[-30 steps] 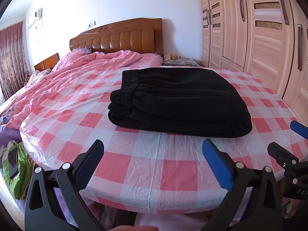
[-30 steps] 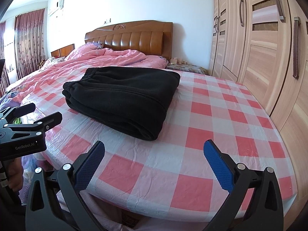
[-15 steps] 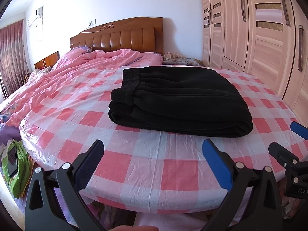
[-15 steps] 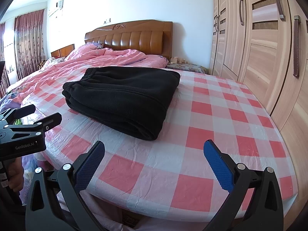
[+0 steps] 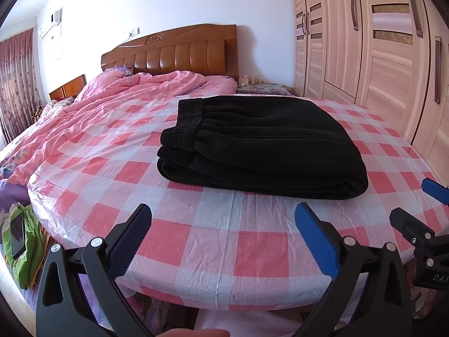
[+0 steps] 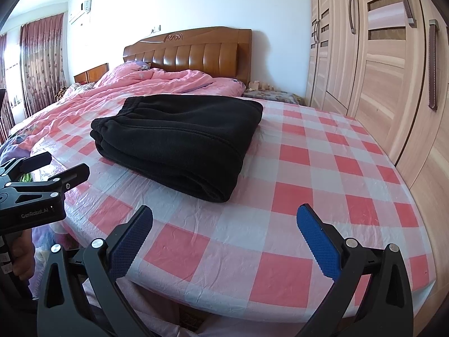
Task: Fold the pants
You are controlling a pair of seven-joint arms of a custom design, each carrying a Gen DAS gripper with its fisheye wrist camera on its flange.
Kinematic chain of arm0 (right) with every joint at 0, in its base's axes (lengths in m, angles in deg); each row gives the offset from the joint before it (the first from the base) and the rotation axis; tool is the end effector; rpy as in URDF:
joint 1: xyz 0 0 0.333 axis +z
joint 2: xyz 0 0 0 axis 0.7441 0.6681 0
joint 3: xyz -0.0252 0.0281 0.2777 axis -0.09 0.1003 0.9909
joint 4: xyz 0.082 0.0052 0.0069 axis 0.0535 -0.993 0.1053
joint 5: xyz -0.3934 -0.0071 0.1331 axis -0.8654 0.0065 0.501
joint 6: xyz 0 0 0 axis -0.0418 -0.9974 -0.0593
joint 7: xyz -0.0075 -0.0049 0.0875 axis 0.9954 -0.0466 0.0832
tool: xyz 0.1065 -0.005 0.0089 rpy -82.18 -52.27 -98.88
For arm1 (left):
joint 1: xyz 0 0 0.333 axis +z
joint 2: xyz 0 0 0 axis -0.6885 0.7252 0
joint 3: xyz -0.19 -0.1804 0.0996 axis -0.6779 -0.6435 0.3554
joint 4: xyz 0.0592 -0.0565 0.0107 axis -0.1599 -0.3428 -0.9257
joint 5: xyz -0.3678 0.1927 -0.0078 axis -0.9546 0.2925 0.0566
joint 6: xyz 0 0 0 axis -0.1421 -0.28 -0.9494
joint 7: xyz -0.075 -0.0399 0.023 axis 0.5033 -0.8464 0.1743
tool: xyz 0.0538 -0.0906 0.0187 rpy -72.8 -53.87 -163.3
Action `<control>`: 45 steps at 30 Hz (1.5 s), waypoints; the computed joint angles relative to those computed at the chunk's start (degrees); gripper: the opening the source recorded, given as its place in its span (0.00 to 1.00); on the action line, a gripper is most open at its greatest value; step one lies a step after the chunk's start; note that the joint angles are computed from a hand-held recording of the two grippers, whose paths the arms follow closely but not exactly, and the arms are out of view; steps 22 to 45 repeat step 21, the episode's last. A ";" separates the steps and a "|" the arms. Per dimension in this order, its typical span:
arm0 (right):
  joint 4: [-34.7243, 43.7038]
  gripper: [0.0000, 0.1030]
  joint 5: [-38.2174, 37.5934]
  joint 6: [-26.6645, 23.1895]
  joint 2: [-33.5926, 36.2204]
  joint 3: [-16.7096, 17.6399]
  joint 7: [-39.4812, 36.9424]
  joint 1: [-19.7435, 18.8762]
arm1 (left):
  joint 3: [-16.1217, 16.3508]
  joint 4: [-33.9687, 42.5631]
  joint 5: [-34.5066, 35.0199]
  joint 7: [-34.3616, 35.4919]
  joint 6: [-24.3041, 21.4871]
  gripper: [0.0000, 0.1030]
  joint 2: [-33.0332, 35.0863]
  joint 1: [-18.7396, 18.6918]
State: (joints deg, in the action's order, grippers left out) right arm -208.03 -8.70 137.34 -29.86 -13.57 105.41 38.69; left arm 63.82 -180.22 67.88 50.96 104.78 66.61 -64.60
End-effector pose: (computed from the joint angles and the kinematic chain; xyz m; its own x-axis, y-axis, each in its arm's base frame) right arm 0.3896 0.2378 0.4479 0.0344 -0.9993 -0.0130 -0.5677 -0.0088 -0.8232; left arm 0.4507 -0.3943 0.4562 -0.1129 -0.9916 -0.0629 -0.5693 0.1164 -0.8138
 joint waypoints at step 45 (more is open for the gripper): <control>-0.53 0.96 0.42 -0.11 0.39 -0.77 0.56 1.25 | 0.81 -0.21 -4.87 3.11 0.98 0.99 0.66 0.33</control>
